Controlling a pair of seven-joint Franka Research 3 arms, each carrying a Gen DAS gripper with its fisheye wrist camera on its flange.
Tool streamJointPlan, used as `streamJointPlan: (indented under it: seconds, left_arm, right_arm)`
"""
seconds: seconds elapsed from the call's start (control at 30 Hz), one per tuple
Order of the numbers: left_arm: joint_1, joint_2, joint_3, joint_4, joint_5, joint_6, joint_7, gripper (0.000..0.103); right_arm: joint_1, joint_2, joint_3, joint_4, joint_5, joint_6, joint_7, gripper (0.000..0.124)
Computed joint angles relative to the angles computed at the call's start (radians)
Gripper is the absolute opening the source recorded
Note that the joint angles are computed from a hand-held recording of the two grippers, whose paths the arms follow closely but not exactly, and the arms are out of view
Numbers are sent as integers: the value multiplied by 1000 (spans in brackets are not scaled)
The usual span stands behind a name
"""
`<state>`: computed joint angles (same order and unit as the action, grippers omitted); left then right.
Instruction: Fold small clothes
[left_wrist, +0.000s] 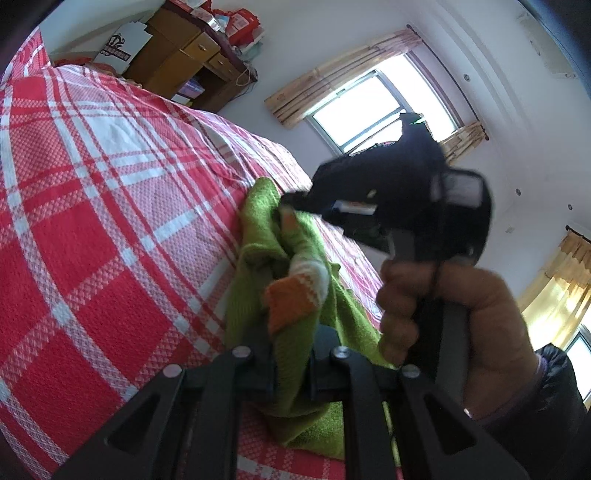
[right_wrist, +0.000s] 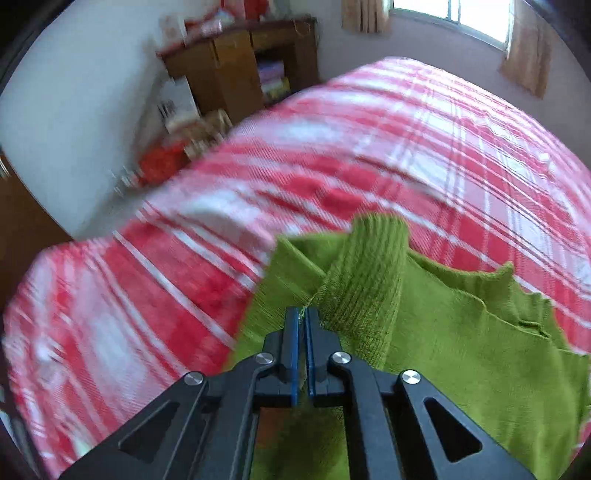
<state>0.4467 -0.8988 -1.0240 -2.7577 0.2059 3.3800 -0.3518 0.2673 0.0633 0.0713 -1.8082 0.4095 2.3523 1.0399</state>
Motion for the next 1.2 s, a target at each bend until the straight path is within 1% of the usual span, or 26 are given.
streamJointPlan:
  seconds: [0.07,0.17,0.2,0.27,0.3,0.33,0.4,0.43,0.47,0.5,0.53,0.57,0.63,0.7,0.8,0.83,0.9,0.93,0.97,1.0,1.03,1.1,1.13,1.2]
  left_arm:
    - [-5,-15,-4,-6,-4,-5,-8,15]
    - [-8,-24,-4,-11,-5,0,-17,15]
    - [-10,-25,-3,-10,-3,-4,-17,14]
    - [-13,-24,0,-10,1,-7,-18,15]
    - [-12,-24,0,-9,2,-6,-19,15]
    - [-10,-24,0,-9,3,-5,-20,14]
    - [-11,-25,0,-8,4,-6,-22,15]
    - [-8,-24,-1,-7,5,-5,-23,15]
    - [-8,-23,-2,-6,6,-5,-23,15]
    - [-7,-24,-2,-6,6,-3,-24,15]
    - [-2,-23,-5,-4,6,-1,-25,15]
    - [2,-21,-7,-1,6,-1,-25,15]
    - [-1,-21,-6,-1,8,-7,-23,15]
    - [0,-20,-6,4,9,-10,-25,15]
    - [3,-11,-4,8,13,-9,-23,15]
    - [1,-9,-3,7,14,-9,-23,15]
    - [6,-3,0,8,15,-2,-20,15]
    - [6,-1,1,8,14,0,-18,15]
    - [6,2,3,9,13,0,-17,15]
    - [5,4,5,9,13,0,-14,15]
    - [2,10,9,13,14,-7,-9,15]
    - [-11,30,25,26,24,-34,6,15]
    - [-22,43,37,34,34,-55,16,15]
    - [-57,92,85,65,82,-94,73,12]
  right_arm:
    - [-1,-3,8,9,79,-10,-54,3]
    - [4,13,12,33,104,-53,-66,4]
    - [5,18,11,37,98,-56,-57,5]
    - [20,30,4,36,-20,-10,34,5]
    - [23,35,2,39,-59,-4,56,5]
    - [24,37,4,42,-75,-15,49,5]
    - [19,37,9,45,-54,-43,6,5]
    - [19,38,10,46,-49,-50,-8,10]
    - [20,42,12,52,-50,-60,-13,19]
    - [19,47,13,59,-42,-79,-23,52]
    - [15,53,16,70,-8,-112,-52,77]
    - [14,47,18,63,8,-112,-70,78]
    - [23,30,20,36,-9,-85,-91,78]
    - [38,21,18,11,-80,-38,-57,78]
    - [55,39,17,10,-188,-35,-28,78]
    - [65,39,19,-6,-238,-6,-37,78]
    - [73,23,22,-43,-282,42,-55,77]
    - [71,22,21,-42,-273,38,-57,66]
    - [65,19,17,-37,-256,29,-49,51]
    - [65,13,13,-45,-282,48,-25,32]
    - [53,9,9,-41,-241,38,-46,19]
    - [16,5,-5,-20,-108,-20,-85,15]
    - [4,2,-9,-16,-65,-37,-89,14]
    - [-41,-11,-28,-8,117,-99,-127,14]
